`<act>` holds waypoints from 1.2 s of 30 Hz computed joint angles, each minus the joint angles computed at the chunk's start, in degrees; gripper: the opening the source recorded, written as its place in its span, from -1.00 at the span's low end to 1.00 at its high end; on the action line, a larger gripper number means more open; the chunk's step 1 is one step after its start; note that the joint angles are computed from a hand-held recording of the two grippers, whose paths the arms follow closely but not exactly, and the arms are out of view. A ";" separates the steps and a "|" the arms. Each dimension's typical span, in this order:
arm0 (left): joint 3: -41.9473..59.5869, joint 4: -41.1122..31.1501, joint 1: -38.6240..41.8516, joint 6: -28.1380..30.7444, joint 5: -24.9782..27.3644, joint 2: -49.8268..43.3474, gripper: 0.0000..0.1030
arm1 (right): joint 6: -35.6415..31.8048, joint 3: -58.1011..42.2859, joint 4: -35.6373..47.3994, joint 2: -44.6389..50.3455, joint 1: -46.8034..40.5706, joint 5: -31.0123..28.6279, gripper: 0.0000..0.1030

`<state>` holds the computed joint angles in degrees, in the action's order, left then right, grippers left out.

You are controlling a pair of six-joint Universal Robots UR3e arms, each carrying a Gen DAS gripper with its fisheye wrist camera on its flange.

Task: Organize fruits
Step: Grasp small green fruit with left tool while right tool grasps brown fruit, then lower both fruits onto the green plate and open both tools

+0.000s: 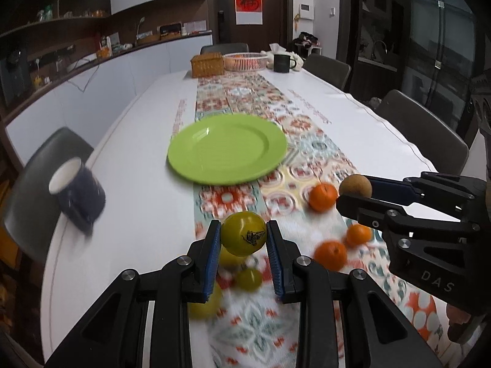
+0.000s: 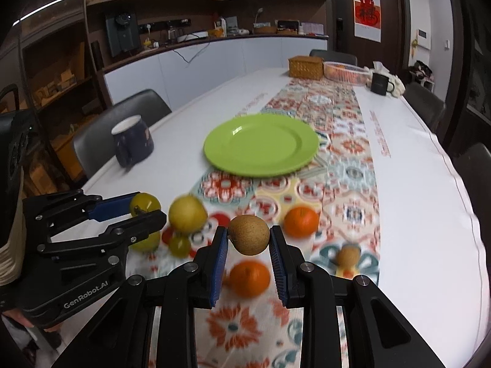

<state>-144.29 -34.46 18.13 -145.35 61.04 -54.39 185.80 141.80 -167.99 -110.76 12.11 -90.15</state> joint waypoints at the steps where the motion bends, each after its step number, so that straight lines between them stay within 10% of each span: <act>1: 1.63 1.62 -0.81 -0.80 0.25 -2.96 -0.42 | -0.43 -1.37 -0.24 1.33 -0.41 0.21 -0.44; 21: 39.26 3.93 -13.05 -10.21 9.77 -49.82 -0.43 | -6.61 -33.03 9.36 32.43 -9.17 10.06 -0.44; 36: 44.16 4.05 -15.47 -11.23 13.50 -57.04 -0.21 | -6.02 -38.39 10.82 41.73 -10.90 11.80 -0.39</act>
<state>-100.12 -30.42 2.66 -156.58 74.54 -111.42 179.77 103.41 -157.17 -69.03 1.21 -78.35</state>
